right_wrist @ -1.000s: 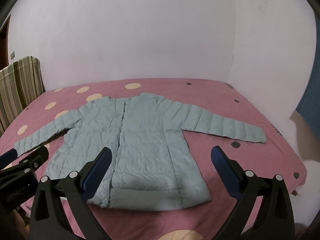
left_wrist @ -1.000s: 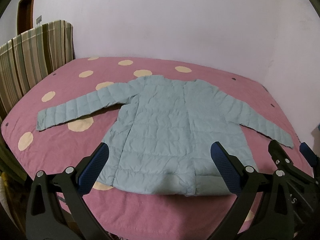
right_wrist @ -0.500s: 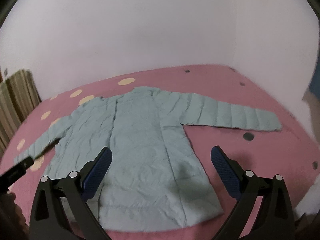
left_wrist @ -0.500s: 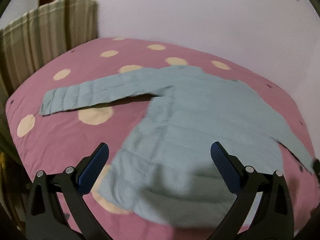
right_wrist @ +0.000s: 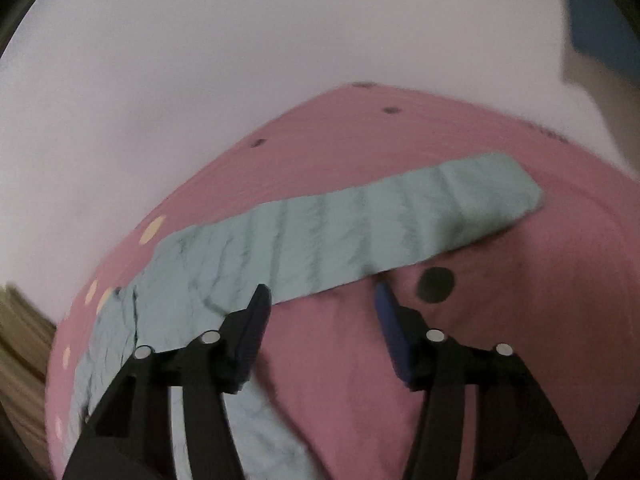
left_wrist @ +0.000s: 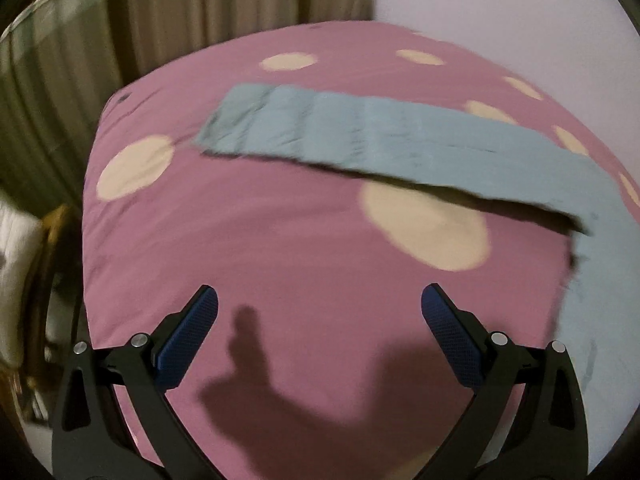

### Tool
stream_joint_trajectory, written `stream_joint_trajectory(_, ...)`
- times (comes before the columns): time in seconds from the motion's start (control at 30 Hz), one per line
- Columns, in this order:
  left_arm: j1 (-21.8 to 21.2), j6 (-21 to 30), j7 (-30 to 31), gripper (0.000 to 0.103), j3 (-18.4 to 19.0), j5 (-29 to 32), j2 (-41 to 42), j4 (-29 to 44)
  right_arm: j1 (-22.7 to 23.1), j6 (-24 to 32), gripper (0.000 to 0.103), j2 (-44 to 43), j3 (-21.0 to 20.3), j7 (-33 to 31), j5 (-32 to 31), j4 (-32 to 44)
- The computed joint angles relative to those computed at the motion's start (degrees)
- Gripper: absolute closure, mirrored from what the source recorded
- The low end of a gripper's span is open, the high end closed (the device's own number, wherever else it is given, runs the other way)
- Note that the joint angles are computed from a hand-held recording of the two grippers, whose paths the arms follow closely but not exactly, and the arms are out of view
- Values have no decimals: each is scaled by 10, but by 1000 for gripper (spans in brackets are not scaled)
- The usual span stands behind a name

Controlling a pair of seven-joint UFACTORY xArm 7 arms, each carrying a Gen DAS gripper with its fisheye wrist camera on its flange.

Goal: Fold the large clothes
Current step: 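Grasp the jacket sleeve cuff with the right gripper and lift it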

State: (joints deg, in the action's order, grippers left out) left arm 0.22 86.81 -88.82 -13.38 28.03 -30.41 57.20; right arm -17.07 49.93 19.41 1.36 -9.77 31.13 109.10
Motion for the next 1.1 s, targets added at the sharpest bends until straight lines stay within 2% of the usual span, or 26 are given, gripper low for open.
stream_joint_trajectory(0.13,5,-14,-20,2,10,-13,-25,-36,-39,32,49,54,7,44,60,53)
stream_joint_trajectory(0.2,8,3,-10,2,1,-5,-13,-28,-56,44,49,87,11,76,74,86)
stream_joint_trajectory(0.27,6,17,-13,2,-6,-4,3,-15,-68,48,49,113,12,107,70,115)
stream_joint_trajectory(0.6,-1,20,-7,2,11,3,11,-18,-109,33,49,197,34,218,46,199)
stream_joint_trajectory(0.77,-3,27,-7,2,10,3,16,-14,-124,15,49,228,54,233,51,227)
stream_joint_trajectory(0.93,-5,28,-6,2,11,3,17,-15,-117,-9,52,248,54,243,28,252)
stream_joint_trajectory(0.97,-5,28,-6,2,11,3,17,-15,-115,-15,62,241,54,241,22,242)
stream_joint_trajectory(1.0,-5,28,-6,2,11,3,17,-15,-112,-9,78,249,52,245,13,255)
stream_joint_trajectory(1.07,-5,28,-5,2,12,2,17,-15,-119,15,94,283,66,250,2,304)
stream_joint_trajectory(1.1,-6,29,-5,2,12,2,16,-16,-126,22,96,280,68,241,8,296)
